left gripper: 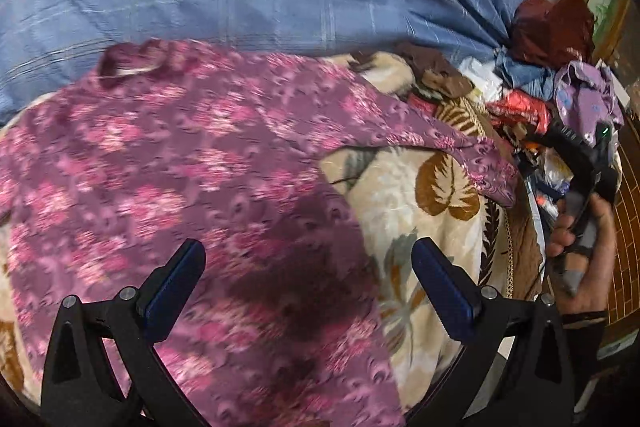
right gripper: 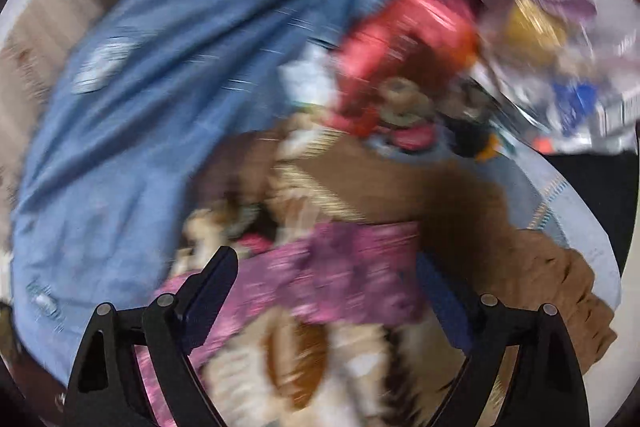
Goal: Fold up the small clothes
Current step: 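Grasp the sleeve cuff with the right gripper and lift it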
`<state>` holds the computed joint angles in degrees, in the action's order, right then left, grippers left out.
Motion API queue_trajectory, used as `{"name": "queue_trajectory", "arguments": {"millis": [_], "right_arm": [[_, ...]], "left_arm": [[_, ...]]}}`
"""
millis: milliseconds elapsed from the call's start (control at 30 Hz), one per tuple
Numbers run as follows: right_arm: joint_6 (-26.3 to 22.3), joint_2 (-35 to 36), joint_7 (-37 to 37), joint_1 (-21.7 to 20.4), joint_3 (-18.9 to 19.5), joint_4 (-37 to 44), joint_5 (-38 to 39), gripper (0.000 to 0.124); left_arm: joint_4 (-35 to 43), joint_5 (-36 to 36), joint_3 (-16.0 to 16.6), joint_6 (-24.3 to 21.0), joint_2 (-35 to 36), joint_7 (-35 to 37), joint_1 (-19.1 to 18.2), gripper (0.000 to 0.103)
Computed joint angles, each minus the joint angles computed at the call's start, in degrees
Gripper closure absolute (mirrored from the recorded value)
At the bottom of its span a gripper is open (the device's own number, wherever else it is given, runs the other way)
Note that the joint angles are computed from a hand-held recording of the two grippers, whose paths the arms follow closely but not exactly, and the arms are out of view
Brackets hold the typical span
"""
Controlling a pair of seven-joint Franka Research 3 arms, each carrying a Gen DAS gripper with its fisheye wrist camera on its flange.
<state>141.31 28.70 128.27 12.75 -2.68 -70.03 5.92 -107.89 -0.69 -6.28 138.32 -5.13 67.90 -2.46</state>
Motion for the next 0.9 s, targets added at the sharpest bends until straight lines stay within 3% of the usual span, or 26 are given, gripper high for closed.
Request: {"name": "queue_trajectory", "arguments": {"millis": [67,100,200,267,300,333,467,600,667,733,900], "right_arm": [[-1.1,1.3,2.4,-0.1,-1.4,-0.9,-0.9,0.044],[0.4,1.4,1.5,-1.6,-0.3,-2.8,1.3,0.054],[5.1,3.6,-6.8,-6.0,5.4,-4.0,10.9,0.064],[4.9,4.7,-7.9,-4.2,4.1,-2.7,9.6,0.084],[4.8,4.4,-7.7,-3.1,3.0,-2.7,8.3,0.107],[6.1,3.1,-5.5,-0.8,0.9,-3.7,5.7,0.115],[15.4,-2.5,-8.1,1.5,0.4,-9.1,1.9,0.115],[23.5,-7.6,-23.1,1.5,6.8,-13.1,4.2,0.115],[24.7,-8.3,-34.7,0.2,12.1,-12.2,8.1,0.115],[23.8,-9.5,-43.8,1.8,14.9,-11.8,8.3,0.115],[18.7,-9.0,-56.1,10.3,16.8,-11.7,4.6,0.115]], "left_arm": [[2.7,-2.0,-0.1,-0.9,2.7,1.3,-0.3,0.000],[3.8,-2.8,-0.3,-1.2,3.9,1.9,-0.4,0.000],[6.4,-4.0,-0.9,-2.4,6.6,2.8,-0.4,0.000],[6.7,-4.8,-1.2,-2.4,6.9,2.9,-0.2,0.000],[6.2,-5.2,-1.2,-2.2,6.5,2.9,-0.1,0.000],[5.5,-5.3,-1.2,-1.8,6.0,2.7,0.0,0.000],[2.1,-6.7,-0.7,-1.3,2.5,3.3,0.3,0.000],[-2.5,-6.8,0.8,0.3,-2.3,3.2,1.0,0.000],[-5.5,-7.5,2.2,0.8,-5.3,3.1,1.6,0.000],[-9.4,-9.4,4.1,1.7,-8.8,3.1,2.3,0.000],[-19.1,-12.0,8.5,6.0,-15.0,1.1,4.9,0.000]]}}
